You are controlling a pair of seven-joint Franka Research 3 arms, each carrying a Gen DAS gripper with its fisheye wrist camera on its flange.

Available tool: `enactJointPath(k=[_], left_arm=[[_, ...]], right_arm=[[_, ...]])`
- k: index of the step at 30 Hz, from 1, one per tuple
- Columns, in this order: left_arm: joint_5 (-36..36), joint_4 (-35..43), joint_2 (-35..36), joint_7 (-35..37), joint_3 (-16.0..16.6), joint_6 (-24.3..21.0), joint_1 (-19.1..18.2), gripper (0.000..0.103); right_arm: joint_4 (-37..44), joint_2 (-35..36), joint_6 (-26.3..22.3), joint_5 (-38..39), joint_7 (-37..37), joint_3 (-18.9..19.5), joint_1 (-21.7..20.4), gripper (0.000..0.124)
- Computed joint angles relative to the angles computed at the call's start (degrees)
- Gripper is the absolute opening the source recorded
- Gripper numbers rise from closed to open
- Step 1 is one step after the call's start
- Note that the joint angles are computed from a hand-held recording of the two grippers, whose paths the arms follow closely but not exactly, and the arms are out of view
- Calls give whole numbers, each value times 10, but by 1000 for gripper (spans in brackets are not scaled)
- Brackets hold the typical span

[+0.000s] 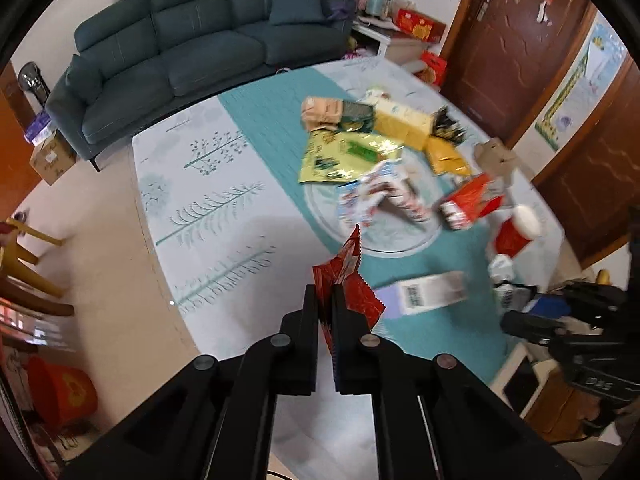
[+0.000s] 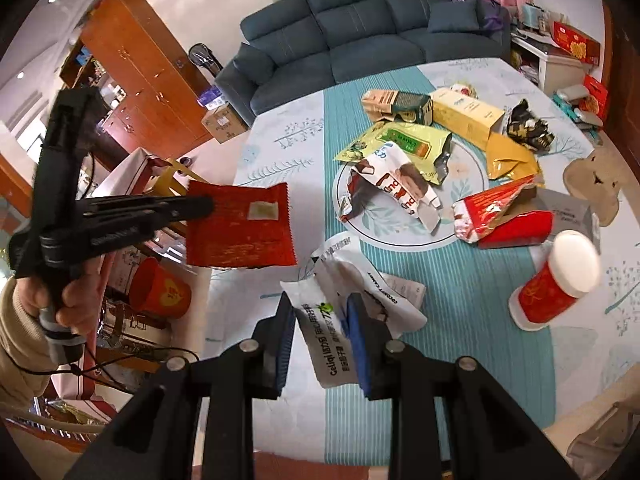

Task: Collect trash
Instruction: 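Grasp the red chip bag with the left tool while the right tool holds the white wrapper, then carry both items over the trash bin and open both tools to drop them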

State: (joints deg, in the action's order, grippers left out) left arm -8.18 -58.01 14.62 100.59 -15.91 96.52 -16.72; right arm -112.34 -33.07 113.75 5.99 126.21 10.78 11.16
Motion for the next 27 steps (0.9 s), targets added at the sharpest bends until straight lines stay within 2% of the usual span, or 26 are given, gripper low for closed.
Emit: enactJointPath(k=[5,12,17,21,27], left_arm=[[-36,-83,-85,-5,-9,15,-4,3],[-42,-205,-188,-51,-28,51,-57,3],[-10,-271,-237,-149,-56,68,-103,3],[17,-306,-256,-252,-84,66,-140,3],[46,-374,-278,-363,-109,74,-184,3]], right_arm=[[-3,-39,-25,-1,-19,-5,3,26],[-50,-141,-72,26,-63,-28,-2,26],[-92,-226,-132,60,-120,-60,-7,26],[-121,-290,-186,81,-163,-88,-18,26],[-198,-385,-273,113,-206,-120,-40,26]])
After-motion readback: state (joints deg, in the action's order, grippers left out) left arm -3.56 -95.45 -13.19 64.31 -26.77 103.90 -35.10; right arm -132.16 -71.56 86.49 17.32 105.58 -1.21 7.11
